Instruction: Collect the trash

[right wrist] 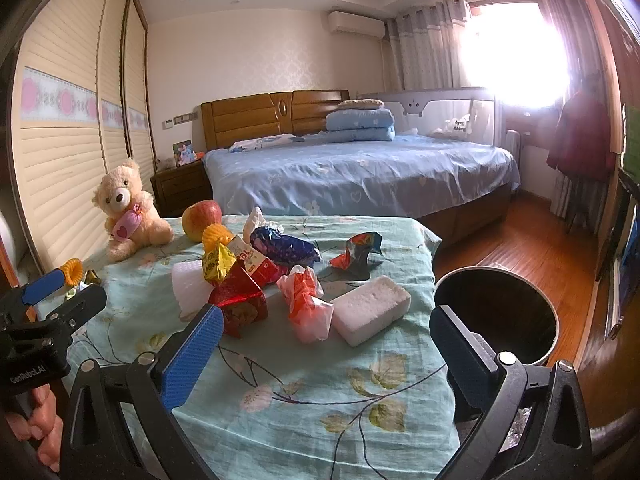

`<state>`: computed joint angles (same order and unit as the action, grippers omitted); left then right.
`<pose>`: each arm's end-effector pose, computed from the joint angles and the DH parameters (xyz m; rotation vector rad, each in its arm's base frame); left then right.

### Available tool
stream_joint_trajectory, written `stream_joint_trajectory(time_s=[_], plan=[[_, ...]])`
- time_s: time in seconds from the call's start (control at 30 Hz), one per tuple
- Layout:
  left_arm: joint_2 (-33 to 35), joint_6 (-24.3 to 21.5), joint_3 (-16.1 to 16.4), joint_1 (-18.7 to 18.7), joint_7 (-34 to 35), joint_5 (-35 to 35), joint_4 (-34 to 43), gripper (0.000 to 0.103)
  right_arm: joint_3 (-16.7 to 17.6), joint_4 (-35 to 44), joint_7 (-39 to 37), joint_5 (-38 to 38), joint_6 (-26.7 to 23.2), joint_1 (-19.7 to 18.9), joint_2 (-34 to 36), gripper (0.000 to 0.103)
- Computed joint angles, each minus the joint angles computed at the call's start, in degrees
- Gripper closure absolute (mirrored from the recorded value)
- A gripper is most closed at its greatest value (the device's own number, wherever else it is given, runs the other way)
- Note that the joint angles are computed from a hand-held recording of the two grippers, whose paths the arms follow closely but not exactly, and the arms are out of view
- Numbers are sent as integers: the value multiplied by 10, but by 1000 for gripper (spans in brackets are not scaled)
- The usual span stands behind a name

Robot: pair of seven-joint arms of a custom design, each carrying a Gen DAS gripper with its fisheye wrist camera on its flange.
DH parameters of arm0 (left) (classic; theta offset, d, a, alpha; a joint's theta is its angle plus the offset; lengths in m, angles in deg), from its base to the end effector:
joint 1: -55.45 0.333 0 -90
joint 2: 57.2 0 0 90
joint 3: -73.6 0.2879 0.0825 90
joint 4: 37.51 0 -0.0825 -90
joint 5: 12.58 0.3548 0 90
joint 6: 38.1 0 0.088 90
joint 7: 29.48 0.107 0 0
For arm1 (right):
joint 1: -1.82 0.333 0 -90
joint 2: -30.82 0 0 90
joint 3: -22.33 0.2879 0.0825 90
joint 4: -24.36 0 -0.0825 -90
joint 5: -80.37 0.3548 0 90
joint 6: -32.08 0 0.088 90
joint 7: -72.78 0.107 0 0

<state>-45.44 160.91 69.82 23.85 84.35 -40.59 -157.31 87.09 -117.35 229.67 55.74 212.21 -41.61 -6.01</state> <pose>0.5088 -0.2903 0.4538 -1.1848 1.9068 -1.2239 0.4115 0.2501 0.4611 -1.4407 1.6664 -0.9322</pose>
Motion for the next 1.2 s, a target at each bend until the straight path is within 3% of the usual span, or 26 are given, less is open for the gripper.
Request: stream_joint_trajectory(time_s=[0.43,0.77,0.93,1.0,1.2], plan=[[5,-14,12,-11,-7,4,6,1,0,-3,-1,3,1,1,9,0],[18,-43,53,-44,-25,22,23,1,-5,0,-9,-3,3,-2,47,1],[31,-79,67,-50,-57,58,44,4,-5,7,-18,-12,6,-8,89,12],[41,-101,62,-41,-67,77,60,10,-6,14,-27,-18,8,-10,121,25],[81,-169,-7,34,-79,118,127,18,23,51,-44,-59,2,-45,218,46]])
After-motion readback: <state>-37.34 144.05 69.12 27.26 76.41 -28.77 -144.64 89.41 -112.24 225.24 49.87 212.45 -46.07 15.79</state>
